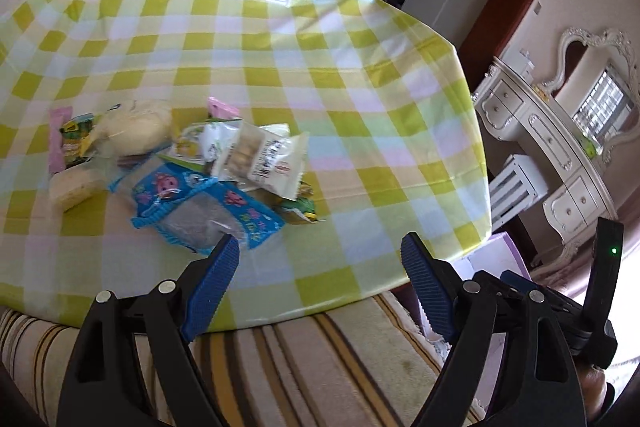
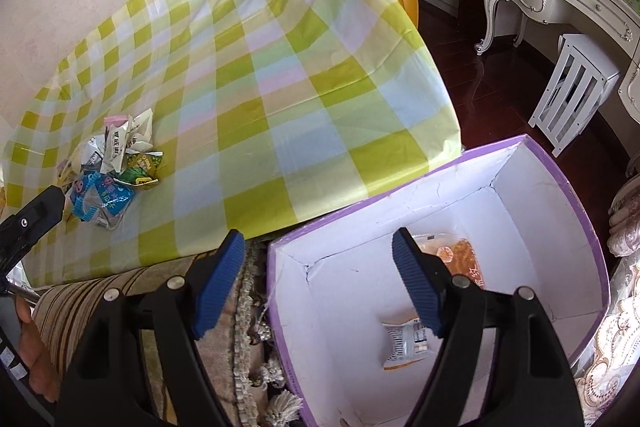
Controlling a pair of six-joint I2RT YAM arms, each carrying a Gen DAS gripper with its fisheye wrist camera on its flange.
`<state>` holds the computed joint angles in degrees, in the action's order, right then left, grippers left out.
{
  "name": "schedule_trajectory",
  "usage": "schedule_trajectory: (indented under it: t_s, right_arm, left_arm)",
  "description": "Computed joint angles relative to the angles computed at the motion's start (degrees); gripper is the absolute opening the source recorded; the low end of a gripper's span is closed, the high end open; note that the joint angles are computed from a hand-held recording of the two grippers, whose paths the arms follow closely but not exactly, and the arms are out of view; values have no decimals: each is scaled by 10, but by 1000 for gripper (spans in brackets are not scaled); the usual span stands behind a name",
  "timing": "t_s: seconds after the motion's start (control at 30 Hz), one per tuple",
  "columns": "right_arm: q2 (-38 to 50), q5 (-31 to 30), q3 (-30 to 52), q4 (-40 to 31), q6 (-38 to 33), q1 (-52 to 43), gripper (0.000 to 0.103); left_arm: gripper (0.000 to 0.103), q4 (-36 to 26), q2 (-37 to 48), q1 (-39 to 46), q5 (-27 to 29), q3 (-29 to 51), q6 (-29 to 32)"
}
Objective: Organize snacks
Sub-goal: 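Move both tools back over the snack pile on the table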
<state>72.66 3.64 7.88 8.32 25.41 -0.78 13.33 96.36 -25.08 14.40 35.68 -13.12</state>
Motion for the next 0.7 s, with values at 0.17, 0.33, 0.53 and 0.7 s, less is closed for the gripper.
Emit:
schedule_trajectory:
  t_s: [0.17, 0.33, 0.53, 0.7]
  right_arm:
    - [39, 15, 35, 6, 29, 57, 76]
    - [80, 30, 74, 10, 45, 106, 76]
    - [132, 39, 125, 18, 53, 148, 76]
    - [176, 44, 173, 27, 51, 175, 76]
  left_arm:
    - [80, 2, 6, 81, 28, -2, 1]
    - [80, 1, 20, 135, 51, 3, 5]
    - [69, -2, 49, 154, 85, 28, 21]
    - [66, -20, 95, 165, 112, 83, 33]
